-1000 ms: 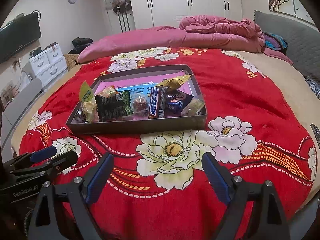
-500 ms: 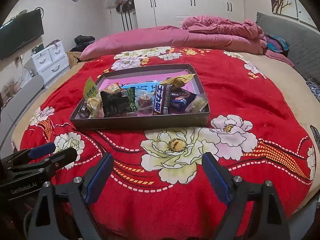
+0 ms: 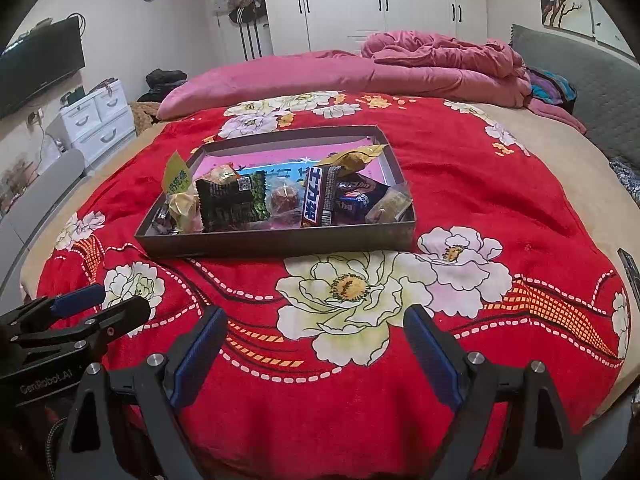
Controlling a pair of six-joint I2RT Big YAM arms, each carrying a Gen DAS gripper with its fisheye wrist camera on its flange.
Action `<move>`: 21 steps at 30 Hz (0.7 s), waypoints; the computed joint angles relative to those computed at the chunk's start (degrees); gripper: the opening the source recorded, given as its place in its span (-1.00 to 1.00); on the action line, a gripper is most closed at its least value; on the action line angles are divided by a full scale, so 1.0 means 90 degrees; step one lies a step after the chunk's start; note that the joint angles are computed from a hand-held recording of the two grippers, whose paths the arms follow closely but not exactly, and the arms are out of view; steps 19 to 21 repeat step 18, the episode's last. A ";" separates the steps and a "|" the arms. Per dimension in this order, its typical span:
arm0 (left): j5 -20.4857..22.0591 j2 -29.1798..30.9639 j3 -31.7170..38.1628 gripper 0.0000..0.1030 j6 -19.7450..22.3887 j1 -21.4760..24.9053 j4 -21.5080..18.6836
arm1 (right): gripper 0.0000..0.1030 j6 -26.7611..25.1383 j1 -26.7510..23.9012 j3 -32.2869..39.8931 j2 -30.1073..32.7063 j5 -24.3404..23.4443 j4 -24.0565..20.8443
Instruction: Organize snacks
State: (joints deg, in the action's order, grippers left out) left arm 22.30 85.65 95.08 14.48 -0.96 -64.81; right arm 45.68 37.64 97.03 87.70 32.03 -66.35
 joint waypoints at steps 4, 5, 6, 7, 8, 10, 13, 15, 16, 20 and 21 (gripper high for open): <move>-0.0011 0.0006 0.0006 0.51 0.0025 -0.0026 -0.0008 | 0.73 0.0044 -0.0025 -0.0047 -0.0030 0.0011 0.0018; -0.0024 0.0003 0.0010 0.51 0.0019 -0.0033 -0.0009 | 0.73 0.0066 -0.0027 -0.0056 -0.0036 0.0022 0.0014; -0.0009 -0.0005 0.0009 0.51 0.0001 -0.0032 0.0003 | 0.73 0.0079 -0.0032 -0.0064 -0.0042 0.0022 0.0015; 0.0013 -0.0034 -0.0017 0.51 -0.0029 -0.0027 0.0072 | 0.73 0.0094 -0.0043 -0.0077 -0.0049 0.0012 0.0026; 0.0003 -0.0059 -0.0038 0.51 -0.0050 -0.0026 0.0137 | 0.73 0.0112 -0.0048 -0.0084 -0.0050 0.0016 0.0025; 0.0024 -0.0079 -0.0050 0.51 -0.0114 -0.0016 0.0208 | 0.73 0.0155 -0.0068 -0.0106 -0.0066 0.0015 0.0034; 0.0098 0.0078 0.0112 0.51 -0.0265 0.0045 0.0062 | 0.73 0.0250 -0.0130 -0.0176 -0.0120 0.0022 0.0073; 0.0155 0.0280 0.0339 0.51 -0.0369 0.0112 -0.0145 | 0.74 0.0314 -0.0204 -0.0230 -0.0166 0.0022 0.0086; 0.0145 0.0426 0.0507 0.51 -0.0471 0.0175 -0.0211 | 0.74 0.0355 -0.0260 -0.0262 -0.0200 0.0039 0.0084; 0.0096 0.0662 0.0804 0.51 -0.0622 0.0293 -0.0167 | 0.74 0.0442 -0.0450 -0.0369 -0.0333 0.0087 0.0098; 0.0096 0.0662 0.0804 0.51 -0.0622 0.0293 -0.0167 | 0.74 0.0442 -0.0450 -0.0369 -0.0333 0.0087 0.0098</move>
